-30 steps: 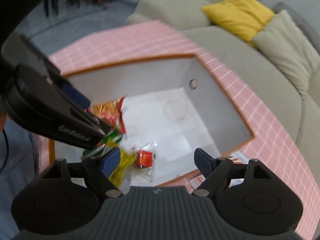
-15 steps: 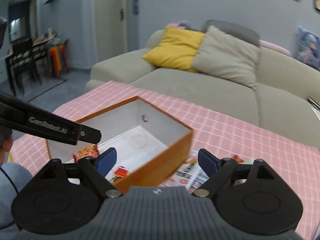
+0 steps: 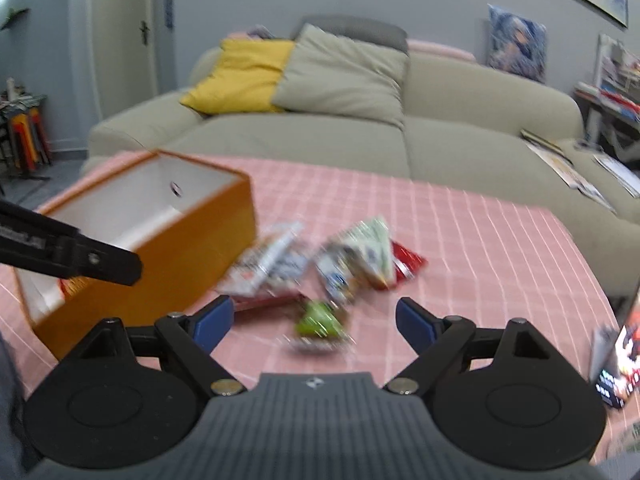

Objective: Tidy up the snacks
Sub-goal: 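Withdraw both tools from the box back toward the remaining snacks, then grasp the red sausage stick with the left tool while the right tool grasps the green snack packet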

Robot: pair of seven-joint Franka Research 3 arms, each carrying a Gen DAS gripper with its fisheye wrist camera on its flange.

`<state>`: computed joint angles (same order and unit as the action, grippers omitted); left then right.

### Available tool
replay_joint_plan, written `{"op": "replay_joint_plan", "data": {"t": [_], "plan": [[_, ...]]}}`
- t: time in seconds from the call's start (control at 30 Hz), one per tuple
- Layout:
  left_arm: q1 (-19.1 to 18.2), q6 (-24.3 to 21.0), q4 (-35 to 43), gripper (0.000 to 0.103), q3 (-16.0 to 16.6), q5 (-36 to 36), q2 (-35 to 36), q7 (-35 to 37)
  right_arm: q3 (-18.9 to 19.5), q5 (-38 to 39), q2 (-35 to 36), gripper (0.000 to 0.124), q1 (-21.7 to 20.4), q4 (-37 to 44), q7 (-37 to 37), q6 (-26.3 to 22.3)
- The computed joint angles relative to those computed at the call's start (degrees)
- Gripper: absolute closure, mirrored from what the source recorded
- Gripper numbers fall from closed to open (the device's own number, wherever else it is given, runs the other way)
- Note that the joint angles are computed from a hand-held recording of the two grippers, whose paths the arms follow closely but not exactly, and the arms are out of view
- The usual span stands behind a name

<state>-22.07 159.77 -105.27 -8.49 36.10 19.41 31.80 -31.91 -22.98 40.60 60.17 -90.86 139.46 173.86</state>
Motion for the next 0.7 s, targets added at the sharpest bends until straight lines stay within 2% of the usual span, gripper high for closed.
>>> {"op": "replay_joint_plan", "data": {"t": [0.17,0.23,0.27,0.5,0.6,0.7], "plan": [[0.94,-0.47,4.79,0.042,-2.72,-4.56,4.65,8.41,-2.87,-2.39,0.12,0.039,1.55,-1.68,2.33,-2.27],[0.53,-1.17,7.11,0.042,-2.7,-5.43,6.62,11.57,-5.26,-4.52,-0.26,0.039,3.33,-3.92,4.88,-1.98],[0.04,-1.91,8.49,0.042,-2.39,-5.47,7.71,12.82,-5.3,-4.89,-0.26,0.039,3.31,-4.05,5.57,-2.39],[-1.81,-7.67,16.04,0.042,-0.71,-5.72,13.78,21.51,0.76,-5.24,1.0,0.041,-3.07,-1.0,4.56,-2.51],[-1.55,-10.31,19.61,0.043,-1.01,-6.71,16.28,26.36,3.57,-4.95,2.64,0.044,-5.94,1.71,1.26,-2.07],[-1.23,-13.04,23.76,0.045,-1.45,-8.19,19.16,31.95,9.16,-2.29,4.46,0.052,-10.82,5.21,-4.97,-1.57]]}}
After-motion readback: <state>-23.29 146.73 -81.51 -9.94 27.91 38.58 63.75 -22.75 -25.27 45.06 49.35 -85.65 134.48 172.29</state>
